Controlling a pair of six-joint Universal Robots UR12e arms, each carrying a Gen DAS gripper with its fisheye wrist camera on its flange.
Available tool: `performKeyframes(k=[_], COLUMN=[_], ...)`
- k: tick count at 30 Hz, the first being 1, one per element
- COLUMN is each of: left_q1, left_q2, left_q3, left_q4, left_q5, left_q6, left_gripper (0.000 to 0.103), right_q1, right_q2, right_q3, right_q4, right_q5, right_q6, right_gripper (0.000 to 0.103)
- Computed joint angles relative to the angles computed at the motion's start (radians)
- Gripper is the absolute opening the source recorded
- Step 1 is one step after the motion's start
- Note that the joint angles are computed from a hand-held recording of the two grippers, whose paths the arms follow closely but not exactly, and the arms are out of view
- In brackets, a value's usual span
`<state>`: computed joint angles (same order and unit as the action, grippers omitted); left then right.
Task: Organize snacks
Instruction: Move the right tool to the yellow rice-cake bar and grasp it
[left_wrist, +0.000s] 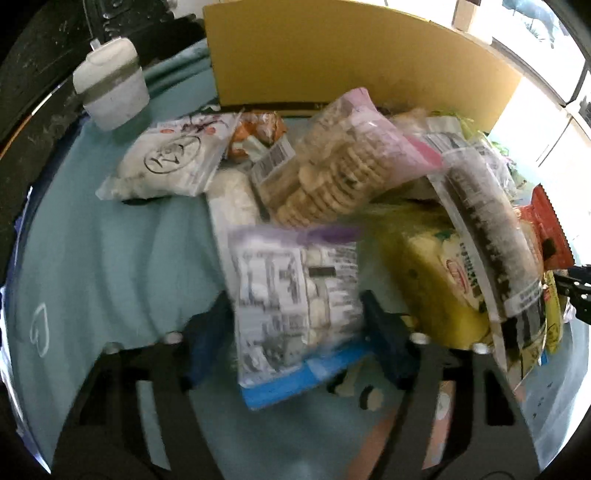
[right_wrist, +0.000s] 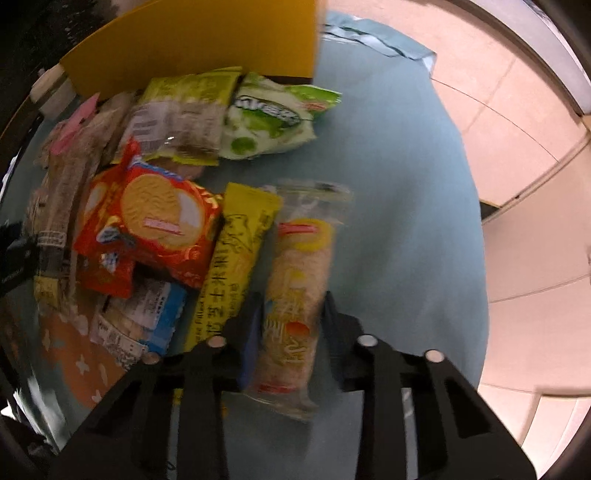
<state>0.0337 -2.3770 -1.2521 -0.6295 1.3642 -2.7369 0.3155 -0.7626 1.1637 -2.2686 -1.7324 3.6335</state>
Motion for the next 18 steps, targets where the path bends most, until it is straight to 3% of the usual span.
performKeyframes(k=[1,5,10,15,16,17,18], left_q1=[0.006,0.027,0.052,0.062,0.065,0.067,0.068], left_q2=[0.001,0.008,0.02,0.036,0.04,0.048,0.049], left_q3=[-0.001,-0.007,-0.024,-0.036,-0.039,-0.05,-0.048], left_q4=[0.002,-0.012,-0.008,-0.013,-0.011,-0.008,-0.017], left_q5=[-0.015,-0.077,-0.141,-0.16,-0.169,-0.178,-0.188], left_q6=[-0.019,-0.038,-0.067,-0.074,-0.077,-0.076,-0.074], left_gripper=[0.057,0.047,0.045,0.043,0.041,0.031,0.03], right_q1=[0.001,-0.001,0.009,0.012,0.012,0.012,0.014], right_q2=[0.0,-0.007,-0.043,-0.056,-0.061,-0.062,-0.064], right_q3=[0.0,0.016,0.071,0.084,0.088,0.087,0.088], right_q4=[-0.001,-0.025,-0.072,-0.111,-0.121,-0.128,-0.134], right_q5=[-0.003,0.013,0.02,0.025,0.027,0.028,0.027], right_q6=[0.0,0.013,0.025,0.037,0.04,0.04,0.041], right_gripper=[0.03,0.029,0.029,0.029,0.029,0.029,0.029])
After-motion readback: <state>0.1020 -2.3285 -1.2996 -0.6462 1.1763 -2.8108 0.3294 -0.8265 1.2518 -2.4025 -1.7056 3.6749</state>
